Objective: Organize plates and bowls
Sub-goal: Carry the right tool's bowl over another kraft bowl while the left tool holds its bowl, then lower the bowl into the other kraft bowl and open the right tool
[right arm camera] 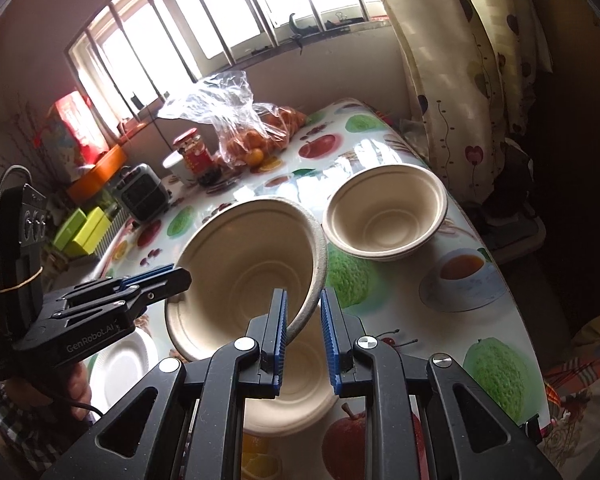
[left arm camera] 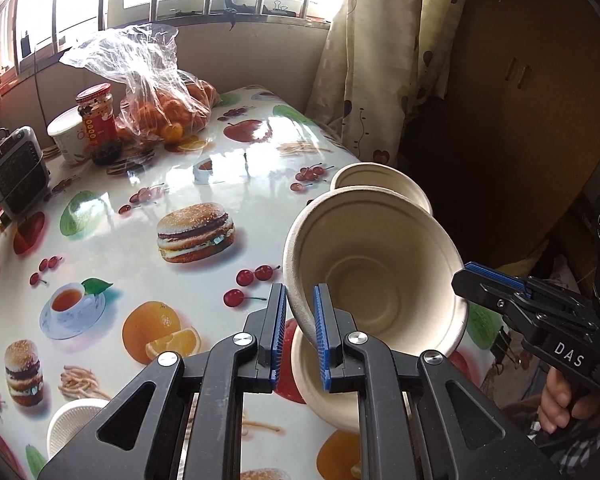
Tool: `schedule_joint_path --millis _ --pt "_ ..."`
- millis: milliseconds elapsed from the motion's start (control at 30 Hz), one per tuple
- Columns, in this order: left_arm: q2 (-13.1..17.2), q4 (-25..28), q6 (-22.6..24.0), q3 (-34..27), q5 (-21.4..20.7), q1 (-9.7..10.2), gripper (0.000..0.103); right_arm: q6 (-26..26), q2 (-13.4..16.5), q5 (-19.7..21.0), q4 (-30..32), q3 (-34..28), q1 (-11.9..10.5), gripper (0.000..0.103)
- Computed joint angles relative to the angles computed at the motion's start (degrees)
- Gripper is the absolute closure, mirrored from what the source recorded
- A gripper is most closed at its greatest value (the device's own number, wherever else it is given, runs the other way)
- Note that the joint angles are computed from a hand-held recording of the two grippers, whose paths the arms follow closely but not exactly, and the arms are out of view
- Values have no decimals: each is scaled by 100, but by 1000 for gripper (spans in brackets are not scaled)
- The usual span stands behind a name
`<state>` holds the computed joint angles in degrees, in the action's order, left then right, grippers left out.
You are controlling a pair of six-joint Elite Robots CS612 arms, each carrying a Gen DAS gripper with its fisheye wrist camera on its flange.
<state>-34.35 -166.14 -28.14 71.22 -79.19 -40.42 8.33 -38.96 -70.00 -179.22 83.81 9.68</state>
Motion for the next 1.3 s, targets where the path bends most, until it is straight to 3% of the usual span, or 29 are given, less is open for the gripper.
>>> schedule_joint_path --millis 567,1300 --pt "-144 -190 32 333 81 -125 89 58 -169 -35 -353 414 -8 85" --pt "-62 59 -201 391 -103 -132 88 14 -89 -31 -80 463 -9 85"
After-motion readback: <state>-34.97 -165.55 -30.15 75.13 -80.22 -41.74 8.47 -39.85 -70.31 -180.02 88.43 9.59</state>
